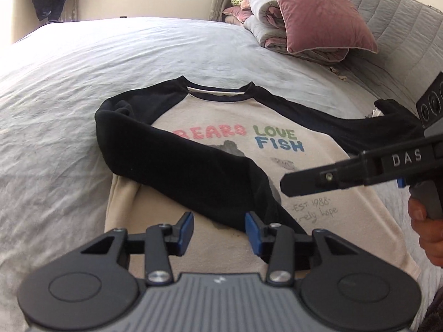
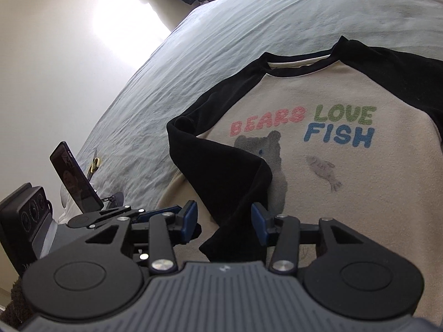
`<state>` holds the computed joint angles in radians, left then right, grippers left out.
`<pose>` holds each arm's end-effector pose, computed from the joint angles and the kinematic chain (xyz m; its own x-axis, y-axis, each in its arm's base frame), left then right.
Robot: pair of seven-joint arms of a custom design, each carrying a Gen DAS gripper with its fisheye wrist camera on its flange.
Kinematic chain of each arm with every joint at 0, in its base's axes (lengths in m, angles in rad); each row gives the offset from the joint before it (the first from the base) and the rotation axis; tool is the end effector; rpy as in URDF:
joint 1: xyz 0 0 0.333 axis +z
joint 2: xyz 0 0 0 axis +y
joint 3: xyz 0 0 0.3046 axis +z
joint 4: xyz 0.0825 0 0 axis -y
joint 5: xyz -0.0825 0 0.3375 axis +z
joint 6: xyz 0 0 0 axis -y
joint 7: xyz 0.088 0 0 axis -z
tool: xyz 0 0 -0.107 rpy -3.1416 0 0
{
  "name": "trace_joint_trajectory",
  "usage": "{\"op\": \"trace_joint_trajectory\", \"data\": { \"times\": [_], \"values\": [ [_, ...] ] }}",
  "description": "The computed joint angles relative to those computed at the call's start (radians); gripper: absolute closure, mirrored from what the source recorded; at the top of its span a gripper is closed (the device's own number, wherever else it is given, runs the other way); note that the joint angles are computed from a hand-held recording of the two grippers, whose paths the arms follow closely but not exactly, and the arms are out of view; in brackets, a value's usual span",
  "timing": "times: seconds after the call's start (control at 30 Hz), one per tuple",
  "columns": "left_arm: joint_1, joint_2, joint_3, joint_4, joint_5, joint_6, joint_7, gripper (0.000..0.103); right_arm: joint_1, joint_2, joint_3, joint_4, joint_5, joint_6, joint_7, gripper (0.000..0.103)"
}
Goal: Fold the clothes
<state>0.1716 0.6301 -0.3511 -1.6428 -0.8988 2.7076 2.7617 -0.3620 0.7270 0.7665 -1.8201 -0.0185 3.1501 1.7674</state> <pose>0.6724 -0.0531 0.3201 -0.5481 -0.8015 0.2391 -0.6796 0.2601 -0.6859 0.6397 0.1705 0.3380 0.0874 -0.8224 -0.5621 -0.8106 0.2693 -0.5201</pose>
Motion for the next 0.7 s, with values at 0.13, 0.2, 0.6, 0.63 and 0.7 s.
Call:
{"op": "trace_joint_trajectory", "data": {
  "times": [0.13,0.2,0.6,0.63,0.7],
  "values": [
    [-0.009,0.020,0.034,0.039,0.028,-0.070,-0.116,0.068,0.045,-0.015,-0.038,0.016,-0.022,-0.030,-0.028,0.057],
    [-0.022,0.017,0.038,0.031,0.044,-0.019,-0.111,0.068,0.061,-0.006,-0.046,0.035,0.000,-0.056,-0.035,0.057],
    [0.036,0.031,-0.008,0.052,0.053,-0.143,-0.121,0.060,0.124,-0.030,-0.137,0.031,0.167,-0.034,-0.048,0.093],
    [0.036,0.041,0.000,0.072,0.050,-0.196,-0.158,0.060,0.087,-0.028,-0.101,0.015,0.178,-0.013,-0.045,0.093],
    [0.036,0.075,0.019,0.128,0.046,-0.311,-0.263,0.060,0.014,-0.020,-0.032,-0.013,0.178,0.015,-0.033,0.093]
  ]
}}
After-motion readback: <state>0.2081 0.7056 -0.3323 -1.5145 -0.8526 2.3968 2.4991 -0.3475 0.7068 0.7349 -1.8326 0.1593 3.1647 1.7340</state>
